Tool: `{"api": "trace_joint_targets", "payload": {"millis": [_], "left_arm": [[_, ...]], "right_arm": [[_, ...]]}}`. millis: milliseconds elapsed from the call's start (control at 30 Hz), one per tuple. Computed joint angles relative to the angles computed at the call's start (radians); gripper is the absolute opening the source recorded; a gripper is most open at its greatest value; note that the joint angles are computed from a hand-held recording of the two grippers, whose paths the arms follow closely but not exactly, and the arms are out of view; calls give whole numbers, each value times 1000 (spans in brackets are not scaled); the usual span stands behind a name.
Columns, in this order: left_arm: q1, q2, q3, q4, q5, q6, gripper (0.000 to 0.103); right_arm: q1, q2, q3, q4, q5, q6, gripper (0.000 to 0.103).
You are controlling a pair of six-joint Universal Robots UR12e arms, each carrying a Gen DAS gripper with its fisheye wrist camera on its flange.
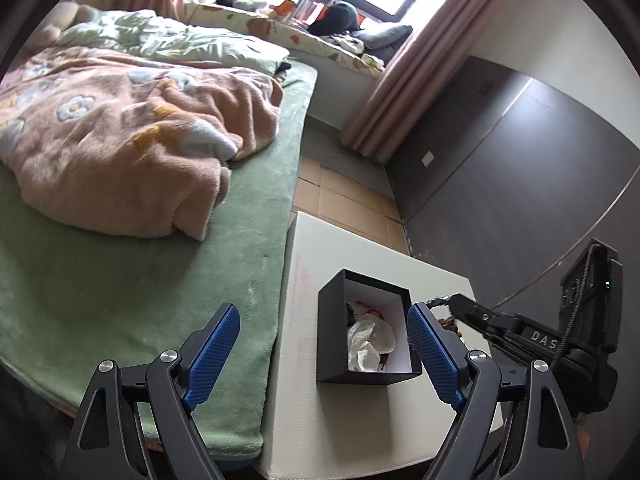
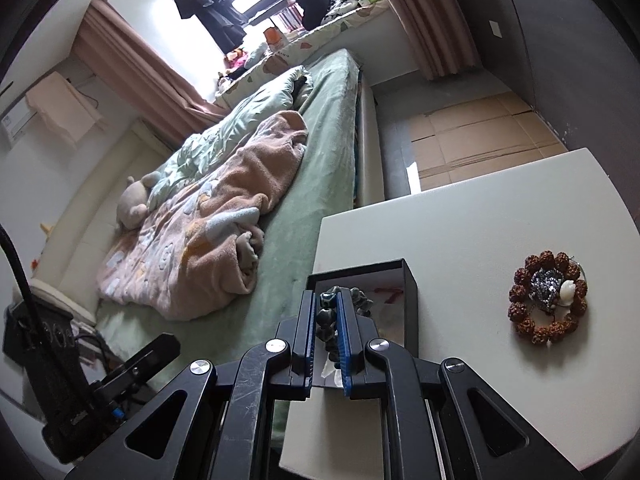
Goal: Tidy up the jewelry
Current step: 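Carry the ribbon piece into the box with the left while the right drops the grey strand in, then move both open grippers over to the brown rudraksha bracelet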
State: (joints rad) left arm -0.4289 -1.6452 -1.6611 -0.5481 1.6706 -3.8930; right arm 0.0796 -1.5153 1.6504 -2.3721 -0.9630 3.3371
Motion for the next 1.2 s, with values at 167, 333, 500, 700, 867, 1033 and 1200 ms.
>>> {"api": "trace_joint_targets", "payload": {"millis": [167,333,500,700,867,1033,1200], "left_arm": [[-10,8,-19,19,57,-31,86],[-20,-8,9,-7,51,-5,86],[-37,-31,41,-32,35,7,86],[-58,-76,96,-71,11,13,86],[-75,-114,152,-115,-34,51,86],[-91,-152,206,-147,-91,110,84],[-108,-209,292,-204,-111,177,74]], "right_arm": [[-3,28,-34,133,70,-52,47],[-46,-16,34,39,83,61,49],[-91,-69,83,1,74,97,76],[-160,-124,126,-3,18,131,81],[-207,-143,153,9,19,153,83],[-236,-151,176,4,30,180,83],[-260,-167,198,-5,-3,194,83]]}}
